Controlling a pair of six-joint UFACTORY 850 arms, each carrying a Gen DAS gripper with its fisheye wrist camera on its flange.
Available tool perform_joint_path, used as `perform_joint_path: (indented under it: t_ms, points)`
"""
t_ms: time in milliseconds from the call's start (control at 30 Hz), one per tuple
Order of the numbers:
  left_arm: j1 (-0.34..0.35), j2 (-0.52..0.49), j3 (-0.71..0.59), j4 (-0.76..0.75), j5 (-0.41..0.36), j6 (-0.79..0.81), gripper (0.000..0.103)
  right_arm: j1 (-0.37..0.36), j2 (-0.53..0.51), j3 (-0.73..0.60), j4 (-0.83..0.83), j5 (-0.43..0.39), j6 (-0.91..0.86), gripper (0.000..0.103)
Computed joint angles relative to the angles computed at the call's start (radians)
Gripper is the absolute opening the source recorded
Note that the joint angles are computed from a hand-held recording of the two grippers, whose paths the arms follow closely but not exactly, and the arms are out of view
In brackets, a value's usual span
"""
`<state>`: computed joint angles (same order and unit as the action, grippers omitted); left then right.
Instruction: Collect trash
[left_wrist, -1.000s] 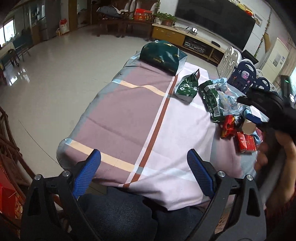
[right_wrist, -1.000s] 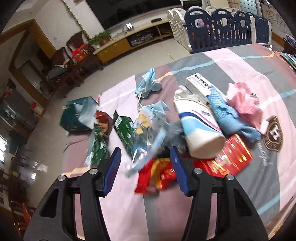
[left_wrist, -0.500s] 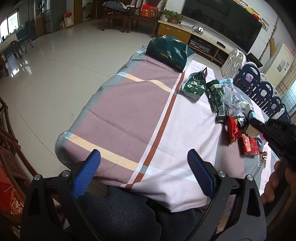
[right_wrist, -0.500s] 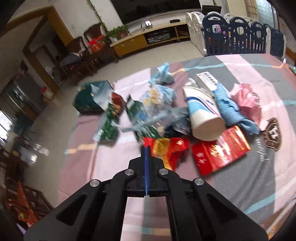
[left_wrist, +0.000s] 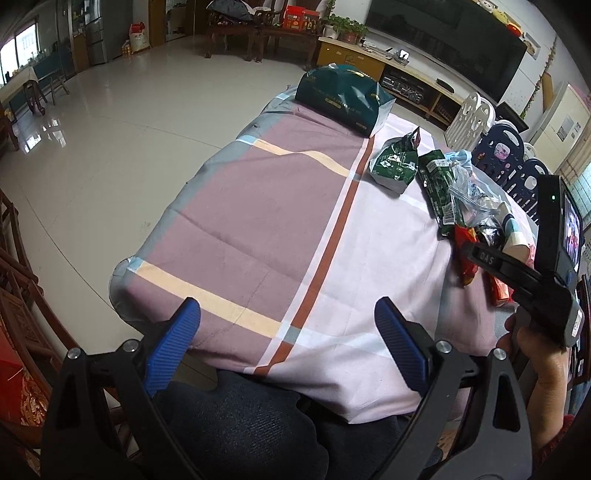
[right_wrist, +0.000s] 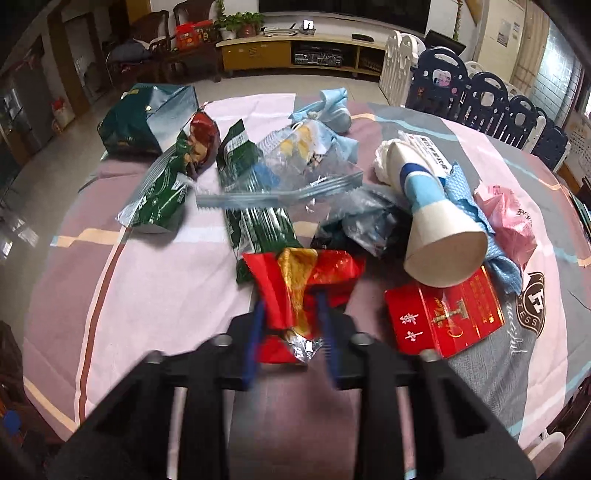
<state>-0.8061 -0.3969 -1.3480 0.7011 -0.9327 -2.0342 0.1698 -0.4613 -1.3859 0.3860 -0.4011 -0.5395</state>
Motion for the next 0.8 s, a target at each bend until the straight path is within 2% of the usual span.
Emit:
perform_joint_path:
  t_ms: [33,200,267,300,333,367,400,433,467,533,567,633,700,733,800]
  points:
    - [0.001,0.001,0.003,-0.002,0.005,-0.003,0.095,-0.007,0.006,0.007,0.055,-0.006,-0.05,0.016]
    - [0.003,0.007,0.011,-0.006,0.013,-0.021,0.095,-0.045,0.047,0.041,0.266,-0.113,-0.251,0.012]
    - [0.002,0.008,0.013,-0.002,0.012,-0.03,0.095,-0.068,0.059,0.05,0.338,-0.229,-0.331,0.012]
    - [0.002,0.008,0.013,-0.003,0.011,-0.032,0.095,-0.082,0.057,0.046,0.371,-0.32,-0.377,0.013]
    - [0.002,0.008,0.014,-0.003,0.013,-0.033,0.095,-0.092,0.057,0.046,0.391,-0.391,-0.414,0.018]
    - [0.003,0.009,0.015,-0.004,0.015,-0.034,0.095,-0.1,0.061,0.048,0.397,-0.446,-0.446,0.027]
    - [0.003,0.008,0.016,-0.004,0.015,-0.035,0.095,-0.109,0.072,0.058,0.41,-0.469,-0.48,0.036]
    - [0.004,0.007,0.015,-0.003,0.015,-0.036,0.095,-0.121,0.086,0.07,0.441,-0.479,-0.518,0.053]
    - [0.003,0.005,0.014,-0.003,0.013,-0.036,0.095,-0.136,0.101,0.085,0.486,-0.478,-0.554,0.062]
    - [0.003,0.004,0.014,0.0,0.014,-0.033,0.095,-0.169,0.113,0.092,0.568,-0.46,-0.579,0.062]
    - [0.003,0.002,0.013,0.001,0.017,-0.031,0.095,-0.179,0.115,0.09,0.588,-0.425,-0.562,0.062]
    - [0.004,-0.002,0.011,0.0,0.028,-0.023,0.095,-0.184,0.121,0.082,0.586,-0.274,-0.485,0.062]
    - [0.002,-0.005,0.01,0.008,0.036,-0.021,0.095,-0.175,0.113,0.061,0.518,-0.129,-0.365,0.062]
    - [0.0,-0.007,0.007,0.012,0.033,-0.019,0.095,-0.171,0.096,0.038,0.485,-0.075,-0.308,0.062]
    - [-0.002,-0.013,0.002,0.018,0.033,-0.008,0.095,-0.159,0.041,-0.036,0.37,-0.019,-0.178,0.062]
